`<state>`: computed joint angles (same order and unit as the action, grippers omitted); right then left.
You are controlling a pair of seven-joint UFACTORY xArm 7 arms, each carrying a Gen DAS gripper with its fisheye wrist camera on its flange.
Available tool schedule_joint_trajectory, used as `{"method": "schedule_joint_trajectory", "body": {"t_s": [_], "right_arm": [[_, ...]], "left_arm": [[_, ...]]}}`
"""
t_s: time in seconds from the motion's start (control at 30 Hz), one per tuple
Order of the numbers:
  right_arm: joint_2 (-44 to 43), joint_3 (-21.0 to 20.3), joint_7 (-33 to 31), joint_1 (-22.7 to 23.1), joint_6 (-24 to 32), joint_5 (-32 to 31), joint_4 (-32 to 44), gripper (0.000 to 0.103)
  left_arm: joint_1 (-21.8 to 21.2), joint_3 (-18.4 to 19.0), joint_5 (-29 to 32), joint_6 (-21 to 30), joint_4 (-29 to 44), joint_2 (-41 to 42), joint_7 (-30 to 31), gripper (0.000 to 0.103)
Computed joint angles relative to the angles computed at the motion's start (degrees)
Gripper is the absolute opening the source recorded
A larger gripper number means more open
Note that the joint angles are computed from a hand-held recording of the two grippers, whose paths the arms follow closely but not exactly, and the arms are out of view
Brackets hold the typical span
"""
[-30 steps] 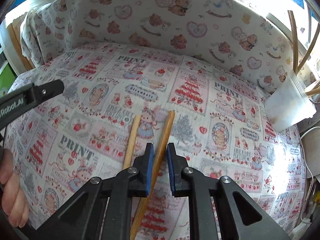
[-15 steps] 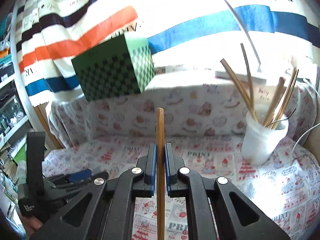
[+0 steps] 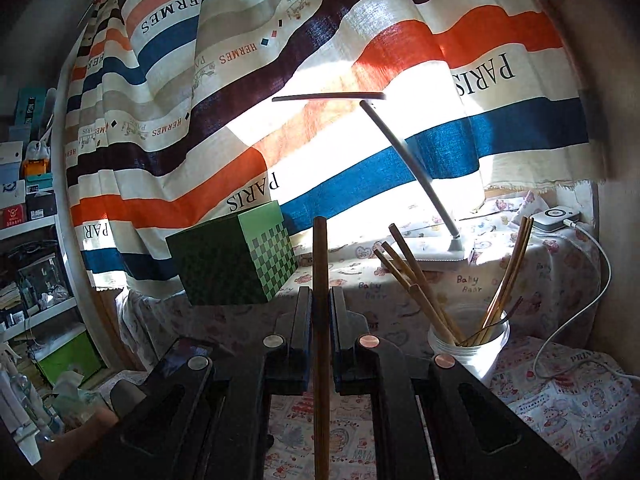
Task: Organize utensils
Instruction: 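Lift both held chopsticks and carry them over the white cup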
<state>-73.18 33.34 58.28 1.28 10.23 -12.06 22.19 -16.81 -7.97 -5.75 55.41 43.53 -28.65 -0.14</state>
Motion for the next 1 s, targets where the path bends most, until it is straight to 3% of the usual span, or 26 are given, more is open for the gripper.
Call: {"method": "schedule_joint_trajectory", "body": {"t_s": [0.13,0.23,0.33,0.5,0.63,0.7,0.77,0.8,0.9,1.0], "right_arm": [[0.43,-0.62,-0.79,1.24,2.00,-0.12,0.16,0.009],[8.60,-4.56,-6.87,6.85,10.00,-0.11,3.62,0.009],[20.28,-10.72,-12.31,13.39,20.37,3.95,7.27,0.009],[28.63,-17.22,-16.17,17.93,19.92,8.73,6.64,0.009],[32.08,-17.99,-16.37,17.37,19.56,9.87,6.54,0.009],[33.55,-16.94,-15.77,16.01,20.08,8.73,6.95,0.018],[34.01,-13.65,-12.12,12.56,20.46,5.69,7.26,0.055],[33.88,-11.74,-9.81,10.70,20.02,3.64,7.33,0.059],[34.89,-12.52,-10.03,11.81,18.98,1.73,7.35,0.059],[37.18,-13.14,-10.05,11.67,20.53,0.88,8.94,0.052]], "left_arm": [[0.64,-0.92,1.81,-0.04,0.11,0.18,-1.71,0.021],[1.15,-1.05,2.35,0.25,0.64,0.72,-3.62,0.010],[1.23,0.08,1.98,1.28,1.89,1.78,-2.87,0.007],[1.91,4.02,-2.35,-3.66,1.10,-2.75,-0.60,0.006],[2.65,5.18,-4.00,-6.47,1.77,-7.92,1.66,0.006],[3.34,5.11,-3.58,-8.93,2.31,-10.29,2.38,0.006],[4.79,3.97,-1.57,-11.10,3.22,-11.86,2.22,0.006],[5.57,3.45,-0.42,-11.94,3.29,-12.86,1.99,0.006],[5.42,3.54,-0.15,-14.32,3.53,-15.01,1.59,0.006],[4.17,4.79,-1.73,-16.34,3.04,-17.30,1.99,0.006]]}}
